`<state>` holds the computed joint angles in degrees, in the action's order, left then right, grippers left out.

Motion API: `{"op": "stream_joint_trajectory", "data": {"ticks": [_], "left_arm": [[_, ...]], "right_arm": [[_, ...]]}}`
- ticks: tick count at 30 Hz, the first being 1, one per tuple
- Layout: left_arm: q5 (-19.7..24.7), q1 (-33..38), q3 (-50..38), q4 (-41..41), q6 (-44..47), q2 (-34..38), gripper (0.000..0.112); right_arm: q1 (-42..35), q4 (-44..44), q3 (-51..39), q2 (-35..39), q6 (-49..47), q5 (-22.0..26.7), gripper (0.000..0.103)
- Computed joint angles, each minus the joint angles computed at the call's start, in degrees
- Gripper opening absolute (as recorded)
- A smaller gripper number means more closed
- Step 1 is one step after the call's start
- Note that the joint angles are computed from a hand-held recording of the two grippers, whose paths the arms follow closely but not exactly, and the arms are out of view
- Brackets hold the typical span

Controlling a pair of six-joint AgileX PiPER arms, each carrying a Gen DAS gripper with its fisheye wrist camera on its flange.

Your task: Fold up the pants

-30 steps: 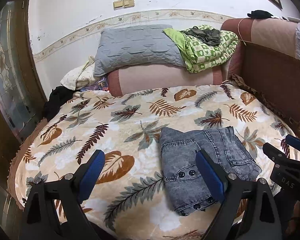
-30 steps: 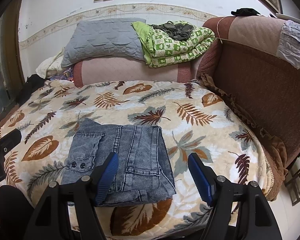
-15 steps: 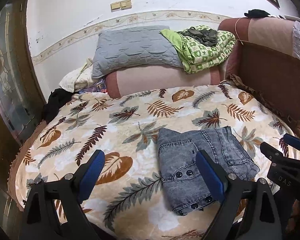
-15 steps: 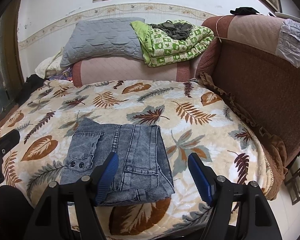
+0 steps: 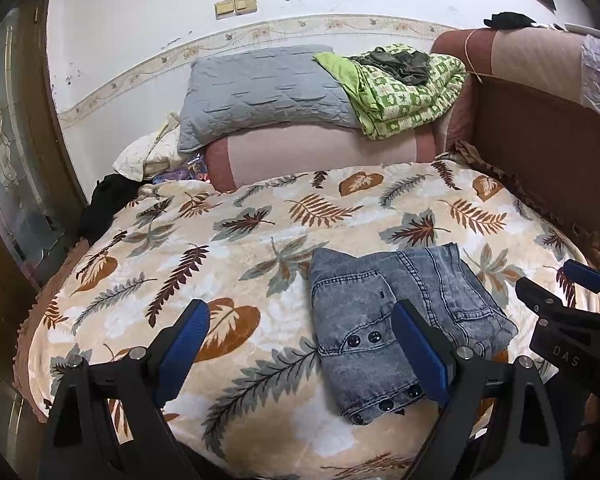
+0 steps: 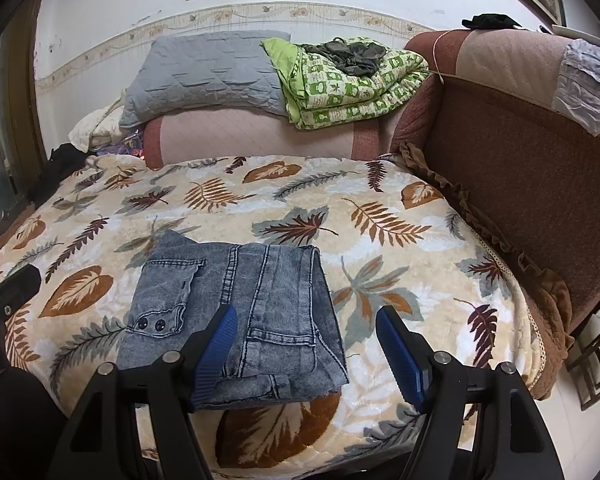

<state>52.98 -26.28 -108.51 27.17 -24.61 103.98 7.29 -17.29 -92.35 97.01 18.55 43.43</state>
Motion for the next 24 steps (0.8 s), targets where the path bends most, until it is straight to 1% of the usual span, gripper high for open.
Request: {"op": "stream_joint_trajectory", "data": {"ticks": [24], "left_arm": [[0.4,-0.6,-0.2,0.0,0.3,0.3,0.092]], "right_arm": [[-0.1,-0.1,0.2,0.1,0.2,0.0,0.075]]}}
